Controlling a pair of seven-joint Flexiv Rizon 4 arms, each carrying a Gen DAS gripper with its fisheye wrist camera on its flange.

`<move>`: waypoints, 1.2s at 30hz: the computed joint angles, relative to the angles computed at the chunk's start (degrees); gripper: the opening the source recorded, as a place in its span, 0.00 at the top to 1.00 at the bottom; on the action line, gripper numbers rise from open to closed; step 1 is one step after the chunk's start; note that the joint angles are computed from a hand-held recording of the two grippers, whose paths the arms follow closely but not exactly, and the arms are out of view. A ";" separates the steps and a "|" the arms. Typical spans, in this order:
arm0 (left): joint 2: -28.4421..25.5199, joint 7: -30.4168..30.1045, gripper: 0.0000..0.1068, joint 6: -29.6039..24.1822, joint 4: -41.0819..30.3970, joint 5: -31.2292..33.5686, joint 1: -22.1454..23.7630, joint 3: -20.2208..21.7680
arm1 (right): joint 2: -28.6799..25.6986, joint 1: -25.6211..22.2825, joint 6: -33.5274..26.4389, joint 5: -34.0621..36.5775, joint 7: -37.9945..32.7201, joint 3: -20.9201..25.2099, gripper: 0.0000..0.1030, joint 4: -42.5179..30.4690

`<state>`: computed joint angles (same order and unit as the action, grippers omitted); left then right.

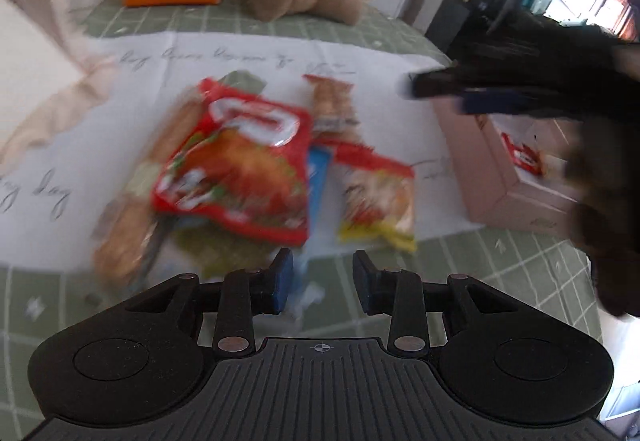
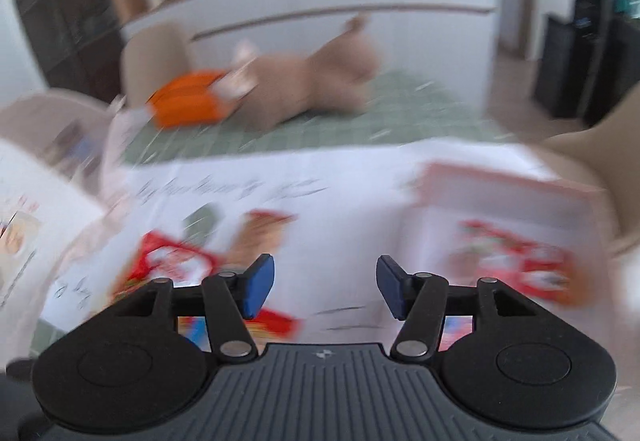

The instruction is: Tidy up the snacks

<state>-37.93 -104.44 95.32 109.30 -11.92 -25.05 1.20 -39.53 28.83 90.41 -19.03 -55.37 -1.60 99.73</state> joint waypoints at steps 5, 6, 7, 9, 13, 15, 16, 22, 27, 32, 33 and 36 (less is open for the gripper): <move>2.94 -0.85 0.66 1.43 4.94 0.23 -0.10 0.38 | -9.81 -0.21 -9.50 1.52 3.32 4.43 0.39 -14.85; 3.17 -0.94 0.66 1.60 5.56 0.21 0.04 0.36 | -11.18 0.45 -10.86 1.21 3.82 4.02 0.39 -16.86; 3.91 -2.01 0.66 1.79 6.55 0.95 0.10 0.24 | -12.48 0.43 -12.87 0.65 3.29 4.29 0.39 -18.92; 4.14 -1.37 0.66 3.50 8.27 0.02 3.81 -3.97 | -13.79 1.21 -15.40 -1.82 2.60 3.60 0.49 -20.22; 4.07 -2.59 0.65 5.63 10.12 -0.63 7.63 -7.95 | -9.17 3.60 -13.34 -5.48 -0.59 0.31 0.65 -11.89; 4.42 -3.00 0.62 5.94 10.51 -0.96 6.75 -6.89 | -6.12 3.66 -11.69 -6.06 -1.05 0.06 0.66 -6.57; 4.67 -3.19 0.61 5.80 10.48 -1.01 5.56 -5.47 | -4.40 3.56 -10.97 -6.22 -1.16 -0.04 0.66 -3.73; 5.44 -1.69 0.61 7.02 11.85 0.60 7.97 -8.47 | 4.53 2.56 -5.32 -5.96 -1.27 0.25 0.65 11.60; 5.36 0.22 0.61 6.88 11.13 2.09 8.44 -10.34 | 9.98 0.44 -0.32 -3.98 -2.80 3.26 0.58 21.03; 4.08 2.69 0.61 4.96 9.01 3.44 10.93 -15.46 | 17.00 11.60 8.01 -3.51 -3.98 -9.11 0.30 32.85; 3.82 2.89 0.61 4.53 8.66 3.32 10.81 -15.83 | 18.33 11.26 8.08 -2.88 -4.89 -8.53 0.29 34.32; 3.05 3.10 0.61 4.29 8.25 3.03 10.84 -17.37 | 21.47 9.41 7.21 -0.75 -6.76 -6.02 0.28 37.80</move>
